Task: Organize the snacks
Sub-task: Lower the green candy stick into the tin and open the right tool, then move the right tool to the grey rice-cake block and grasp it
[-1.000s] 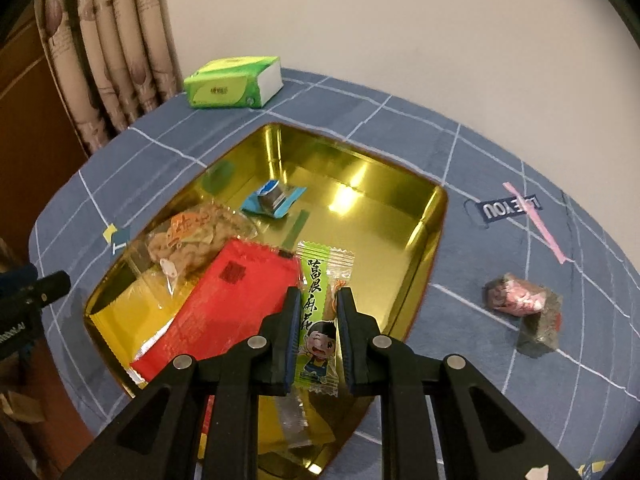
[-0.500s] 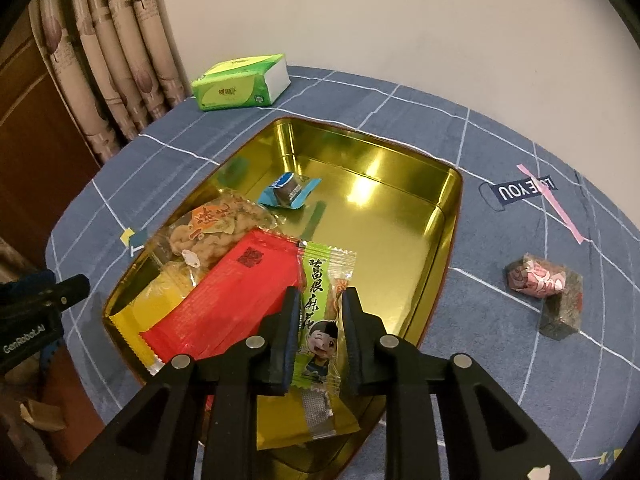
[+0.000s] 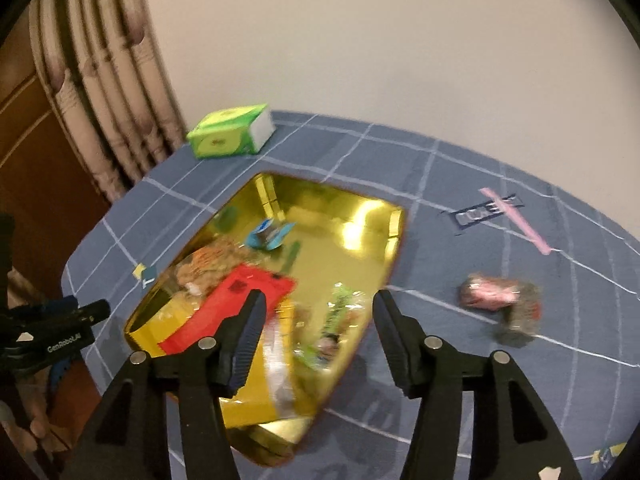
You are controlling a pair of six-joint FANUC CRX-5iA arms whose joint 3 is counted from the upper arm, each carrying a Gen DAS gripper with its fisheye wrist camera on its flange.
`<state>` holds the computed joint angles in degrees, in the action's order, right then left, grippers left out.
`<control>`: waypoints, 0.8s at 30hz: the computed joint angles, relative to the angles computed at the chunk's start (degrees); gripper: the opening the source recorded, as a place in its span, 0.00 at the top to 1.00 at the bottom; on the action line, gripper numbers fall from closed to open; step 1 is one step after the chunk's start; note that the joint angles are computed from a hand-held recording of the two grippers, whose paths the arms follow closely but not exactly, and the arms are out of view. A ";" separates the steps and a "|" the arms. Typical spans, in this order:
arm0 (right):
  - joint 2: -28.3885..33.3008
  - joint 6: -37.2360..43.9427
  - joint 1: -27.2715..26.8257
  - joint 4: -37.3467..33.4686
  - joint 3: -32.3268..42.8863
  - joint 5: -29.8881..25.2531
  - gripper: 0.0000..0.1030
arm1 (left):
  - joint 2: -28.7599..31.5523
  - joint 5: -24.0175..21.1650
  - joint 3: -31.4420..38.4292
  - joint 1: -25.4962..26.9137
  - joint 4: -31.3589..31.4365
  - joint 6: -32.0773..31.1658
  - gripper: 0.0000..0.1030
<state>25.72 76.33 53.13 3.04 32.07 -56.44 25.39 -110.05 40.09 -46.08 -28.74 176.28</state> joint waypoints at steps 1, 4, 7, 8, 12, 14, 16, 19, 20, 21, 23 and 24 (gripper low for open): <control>-0.55 -0.98 -0.56 0.70 -0.81 0.62 0.48 | 0.08 -0.11 0.17 -0.07 -0.09 -0.04 0.45; -1.37 -4.14 -2.13 4.15 -2.89 1.61 0.47 | 0.36 -0.37 0.59 -0.24 -0.43 -0.43 0.45; -1.19 -7.30 -4.13 7.06 -4.07 1.11 0.47 | 0.80 -0.62 1.20 -0.36 -0.60 -0.94 0.45; -1.05 -8.24 -4.76 7.48 -4.27 0.87 0.47 | 0.92 -0.70 1.36 -0.39 -0.65 -1.13 0.45; 0.01 -11.62 -7.20 8.31 -4.85 -0.20 0.47 | 1.13 -0.57 1.78 -0.57 -1.12 -1.80 0.45; 0.66 -11.82 -7.88 7.92 -4.81 -0.34 0.47 | 1.14 -0.49 1.93 -0.79 -1.66 -2.01 0.45; 1.65 -12.06 -8.07 8.67 -4.53 -0.58 0.47 | 1.53 -0.64 2.55 -0.97 -2.07 -2.60 0.45; 2.61 -12.78 -8.17 9.56 -4.82 0.26 0.47 | 1.86 -0.35 3.10 -1.28 -2.66 -3.60 0.45; 3.01 -13.42 -8.04 10.15 -4.74 0.20 0.47 | 2.15 -0.51 3.56 -1.40 -2.95 -4.03 0.45; 3.36 -13.72 -8.21 10.00 -4.52 0.15 0.47 | 2.35 -0.51 3.90 -1.53 -3.23 -4.38 0.45; 4.39 -14.34 -8.41 10.26 -3.85 0.17 0.47 | 2.76 -0.53 4.69 -1.88 -4.09 -5.16 0.45; 4.49 -14.58 -8.43 10.53 -3.96 0.22 0.47 | 3.00 -0.69 5.13 -2.04 -4.54 -5.63 0.45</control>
